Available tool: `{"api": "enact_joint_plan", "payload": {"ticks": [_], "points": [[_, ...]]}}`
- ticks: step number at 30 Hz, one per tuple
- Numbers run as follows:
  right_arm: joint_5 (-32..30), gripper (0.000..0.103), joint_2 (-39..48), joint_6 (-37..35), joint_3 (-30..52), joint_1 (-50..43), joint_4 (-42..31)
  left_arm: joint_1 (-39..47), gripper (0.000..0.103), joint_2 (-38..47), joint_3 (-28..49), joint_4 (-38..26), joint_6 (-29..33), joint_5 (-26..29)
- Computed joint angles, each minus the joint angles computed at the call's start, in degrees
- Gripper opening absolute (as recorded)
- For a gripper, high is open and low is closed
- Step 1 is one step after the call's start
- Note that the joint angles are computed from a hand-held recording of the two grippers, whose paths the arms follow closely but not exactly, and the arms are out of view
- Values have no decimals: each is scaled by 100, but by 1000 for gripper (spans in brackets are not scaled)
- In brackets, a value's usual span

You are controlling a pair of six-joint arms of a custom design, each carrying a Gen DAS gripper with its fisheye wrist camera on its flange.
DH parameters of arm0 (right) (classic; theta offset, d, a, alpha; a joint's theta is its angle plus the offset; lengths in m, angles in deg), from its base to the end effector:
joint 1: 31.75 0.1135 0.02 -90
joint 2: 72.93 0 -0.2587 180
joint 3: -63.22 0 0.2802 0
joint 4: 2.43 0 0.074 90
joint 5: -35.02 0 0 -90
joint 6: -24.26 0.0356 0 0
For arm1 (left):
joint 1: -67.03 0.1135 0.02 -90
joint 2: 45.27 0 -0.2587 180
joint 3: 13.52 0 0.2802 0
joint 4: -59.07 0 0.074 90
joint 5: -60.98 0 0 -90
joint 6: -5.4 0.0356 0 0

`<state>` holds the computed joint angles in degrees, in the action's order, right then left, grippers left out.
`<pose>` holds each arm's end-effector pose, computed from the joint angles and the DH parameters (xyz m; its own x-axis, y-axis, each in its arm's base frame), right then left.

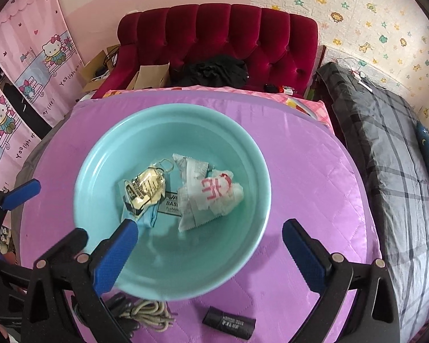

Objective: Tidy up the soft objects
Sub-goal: 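Withdraw both tools from the basin back over the table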

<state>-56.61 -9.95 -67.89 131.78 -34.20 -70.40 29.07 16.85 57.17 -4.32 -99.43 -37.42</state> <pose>0.2320 -0.0089 0.2741 -0.8858 0.0004 -0.4641 -0.0037 1.0000 0.0078 0.1917 -0.1429 0.2947 -0.7617 0.2731 -0.5875 0.3592 0.9327 -0.0320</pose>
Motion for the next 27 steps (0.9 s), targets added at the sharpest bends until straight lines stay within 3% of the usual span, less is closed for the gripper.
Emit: {"api": "enact_joint_plan", "payload": {"ticks": [13, 27], "points": [[-64, 103, -1260, -62, -445, 36, -761, -750, 103, -1168, -406, -815, -558, -466], [-29, 103, -2820, -14, -1029, 217, -1626, -2266, 103, -2226, -974, -1806, -1876, -1330]]}}
